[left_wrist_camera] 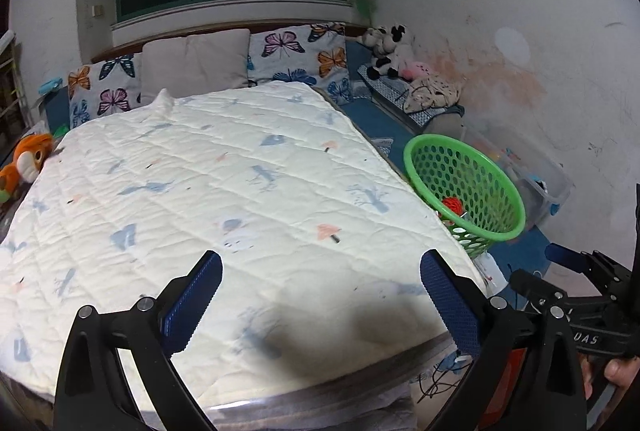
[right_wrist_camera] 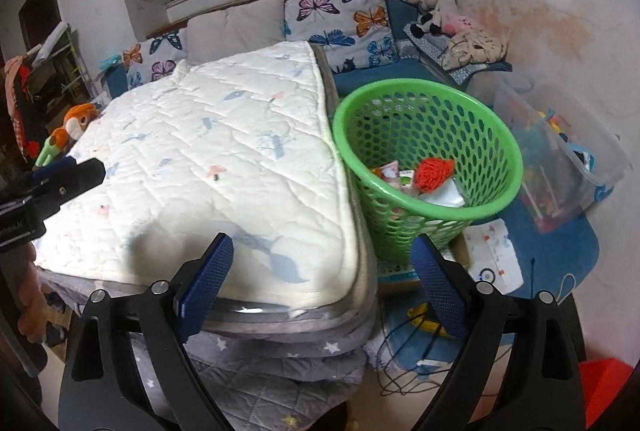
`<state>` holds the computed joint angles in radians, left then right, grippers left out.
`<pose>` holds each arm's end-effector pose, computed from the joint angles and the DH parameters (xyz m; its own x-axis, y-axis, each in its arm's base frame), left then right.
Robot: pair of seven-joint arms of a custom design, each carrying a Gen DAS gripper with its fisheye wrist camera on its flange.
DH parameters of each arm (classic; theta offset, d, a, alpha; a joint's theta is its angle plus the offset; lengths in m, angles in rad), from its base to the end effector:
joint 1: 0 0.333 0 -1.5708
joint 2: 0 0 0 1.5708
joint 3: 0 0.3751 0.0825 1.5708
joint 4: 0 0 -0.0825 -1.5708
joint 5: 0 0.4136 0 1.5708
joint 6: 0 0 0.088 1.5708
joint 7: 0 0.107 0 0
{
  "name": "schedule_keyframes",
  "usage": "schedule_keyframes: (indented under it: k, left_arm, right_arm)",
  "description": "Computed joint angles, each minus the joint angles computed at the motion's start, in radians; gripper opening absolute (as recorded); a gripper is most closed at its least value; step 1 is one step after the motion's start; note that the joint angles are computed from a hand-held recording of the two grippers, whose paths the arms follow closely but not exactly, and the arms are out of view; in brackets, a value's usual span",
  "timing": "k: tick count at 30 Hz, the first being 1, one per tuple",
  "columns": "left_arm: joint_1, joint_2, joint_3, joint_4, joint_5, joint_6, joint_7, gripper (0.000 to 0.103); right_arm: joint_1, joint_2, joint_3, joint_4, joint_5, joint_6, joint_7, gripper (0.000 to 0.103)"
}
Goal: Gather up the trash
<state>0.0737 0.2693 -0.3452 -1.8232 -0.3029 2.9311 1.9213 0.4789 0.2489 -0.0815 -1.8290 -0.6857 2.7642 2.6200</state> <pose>0.6986 -0.1469 0.5377 -0.3347 -0.9381 0.0892 -0.6287 0.1518 -0.7627 0.6376 0.3025 0.5121 -0.0454 -0.9943 -0.0967 -0.6948 0.1010 -0.7121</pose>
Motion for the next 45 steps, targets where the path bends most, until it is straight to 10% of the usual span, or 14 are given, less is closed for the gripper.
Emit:
schedule_keyframes:
  k: [22, 45]
  left_arm:
    - [-0.005, -0.172, 0.07, -0.238, -0.155, 0.102, 0.12, 0.096]
    - [-0.052, -0.201, 0.142, -0.294, -0.06, 0.125, 0.033, 0.096]
  right_arm:
    - [0.044, -0.031, 0.038, -0.001, -0.155, -0.014, 0.11, 0.096]
    - [0.058, -0.009, 0.039, 0.011, -0.125, -0.003, 0.075, 0.097]
